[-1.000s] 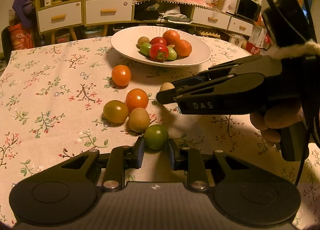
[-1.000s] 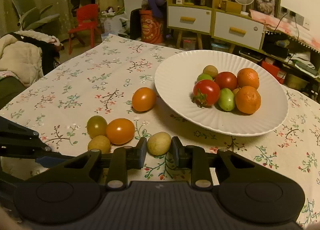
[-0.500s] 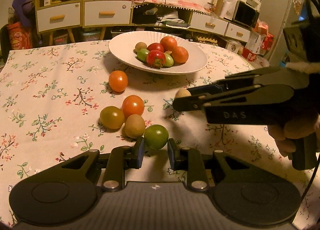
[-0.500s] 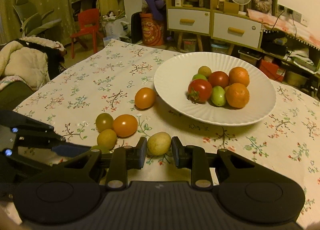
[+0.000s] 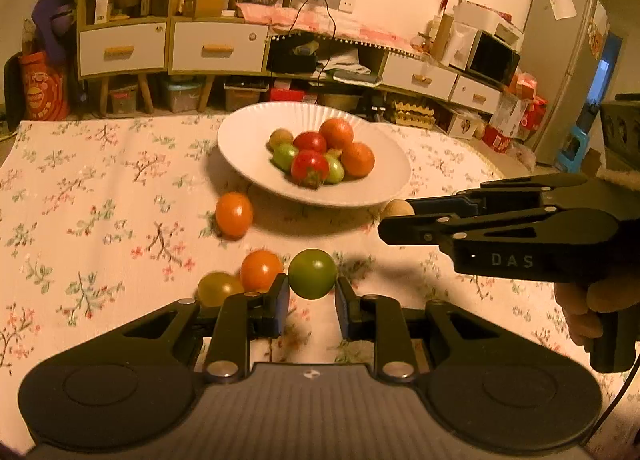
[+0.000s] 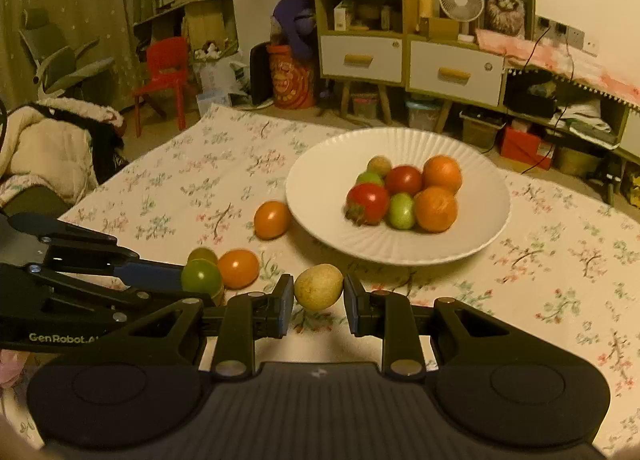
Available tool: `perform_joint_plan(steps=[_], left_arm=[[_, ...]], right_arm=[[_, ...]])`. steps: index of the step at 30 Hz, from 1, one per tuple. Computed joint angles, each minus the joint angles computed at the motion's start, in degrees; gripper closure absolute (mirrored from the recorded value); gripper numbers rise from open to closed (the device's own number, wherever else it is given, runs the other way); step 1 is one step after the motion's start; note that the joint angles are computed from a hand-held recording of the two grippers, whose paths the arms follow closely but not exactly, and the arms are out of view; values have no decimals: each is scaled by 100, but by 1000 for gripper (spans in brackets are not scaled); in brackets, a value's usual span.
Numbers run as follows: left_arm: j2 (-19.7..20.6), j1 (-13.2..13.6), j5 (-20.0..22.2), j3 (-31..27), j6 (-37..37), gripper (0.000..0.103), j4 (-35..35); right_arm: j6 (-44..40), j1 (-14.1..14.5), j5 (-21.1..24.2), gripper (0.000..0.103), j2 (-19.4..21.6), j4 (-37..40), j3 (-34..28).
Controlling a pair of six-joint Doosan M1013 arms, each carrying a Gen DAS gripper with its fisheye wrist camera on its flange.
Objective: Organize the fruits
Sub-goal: 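Carry the green tomato and tan fruit in both tools over the white plate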
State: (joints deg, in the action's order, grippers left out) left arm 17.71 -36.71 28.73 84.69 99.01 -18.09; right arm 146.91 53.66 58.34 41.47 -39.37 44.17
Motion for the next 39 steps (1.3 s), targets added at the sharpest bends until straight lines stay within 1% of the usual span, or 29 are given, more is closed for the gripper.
perform_joint_plan(steps=[2,4,9,12,14,19,24,28,33,39], left_arm=[[32,-9,19,-65,-55,84,31],[85,-8,137,-173,-71,84,-6],[172,-50,76,-328,-208,84,105],[278,-76,121,-486,-154,84,170],[331,-111,69,-563,-188,84,323],[523,-117,186,-834,-186,84,189],[737,-145,342,-1124,-292,84,79],[865,-207,422,-1290,-400,84,280],[956,-224,480,-1383,-588,83,398],[1003,-220,522,-1430,-666,83,529]], right_arm=[[78,-10,5,79,-21,-87,15],[134,-19,13,79,-34,-161,23],[207,-57,78,79,-45,-334,10],[321,-101,74,79,-65,-385,53],[383,-138,82,79,-72,-361,70],[516,-225,56,79,-95,-290,124],[709,-281,36,79,-123,-390,188],[897,-337,-72,79,-171,-345,290],[1021,-399,-150,79,-202,-254,388],[933,-425,-180,79,-174,-116,356]])
